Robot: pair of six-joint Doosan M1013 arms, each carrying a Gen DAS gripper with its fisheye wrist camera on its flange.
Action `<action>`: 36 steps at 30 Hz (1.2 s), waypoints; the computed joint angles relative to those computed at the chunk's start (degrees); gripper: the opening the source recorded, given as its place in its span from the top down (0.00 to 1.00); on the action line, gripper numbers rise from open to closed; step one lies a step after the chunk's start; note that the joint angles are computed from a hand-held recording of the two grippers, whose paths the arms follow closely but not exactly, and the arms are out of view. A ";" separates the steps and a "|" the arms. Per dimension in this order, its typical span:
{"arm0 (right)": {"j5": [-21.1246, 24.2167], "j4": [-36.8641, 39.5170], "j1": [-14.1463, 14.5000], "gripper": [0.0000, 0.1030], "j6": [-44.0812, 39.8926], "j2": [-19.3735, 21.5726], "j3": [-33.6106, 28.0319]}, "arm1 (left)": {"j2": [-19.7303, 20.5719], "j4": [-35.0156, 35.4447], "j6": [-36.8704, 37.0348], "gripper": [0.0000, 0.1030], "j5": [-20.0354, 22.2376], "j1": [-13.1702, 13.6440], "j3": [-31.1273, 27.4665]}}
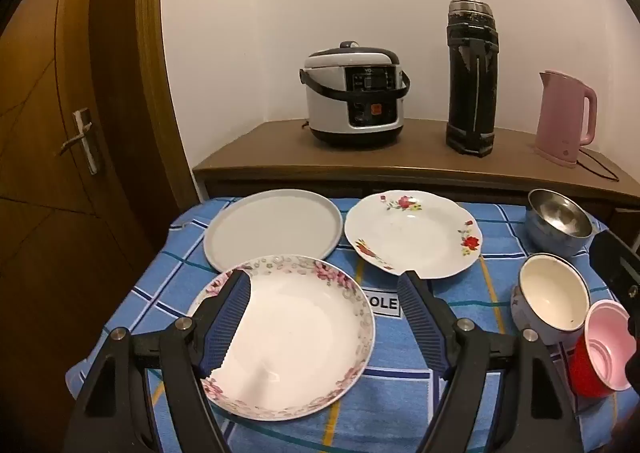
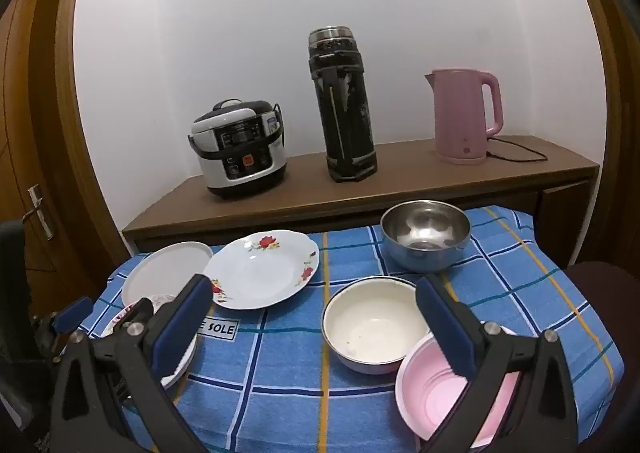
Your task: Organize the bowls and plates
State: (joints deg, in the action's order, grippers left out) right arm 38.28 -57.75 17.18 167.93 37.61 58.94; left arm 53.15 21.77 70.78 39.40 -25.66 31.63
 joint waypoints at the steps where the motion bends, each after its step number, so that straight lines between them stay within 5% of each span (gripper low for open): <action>1: -0.65 -0.94 -0.03 0.00 1.36 0.01 0.14 | 0.09 -0.25 -0.25 0.24 0.43 -0.02 -0.23; 3: -0.50 -0.02 -0.05 0.00 0.26 0.18 -0.28 | 0.85 -1.82 0.90 0.24 1.98 -0.10 -1.71; 8: -1.03 -0.76 -0.23 0.00 0.87 -0.31 1.01 | -1.40 0.41 -3.24 0.24 -2.02 -0.65 3.64; 20: 2.06 4.49 -0.55 0.00 -4.87 0.45 -0.69 | 0.29 -3.79 1.52 0.24 1.42 -0.01 -0.72; 36: 4.69 6.72 -0.48 0.00 -7.82 1.07 -2.20 | -1.51 -3.68 2.28 0.24 -1.71 -0.06 2.58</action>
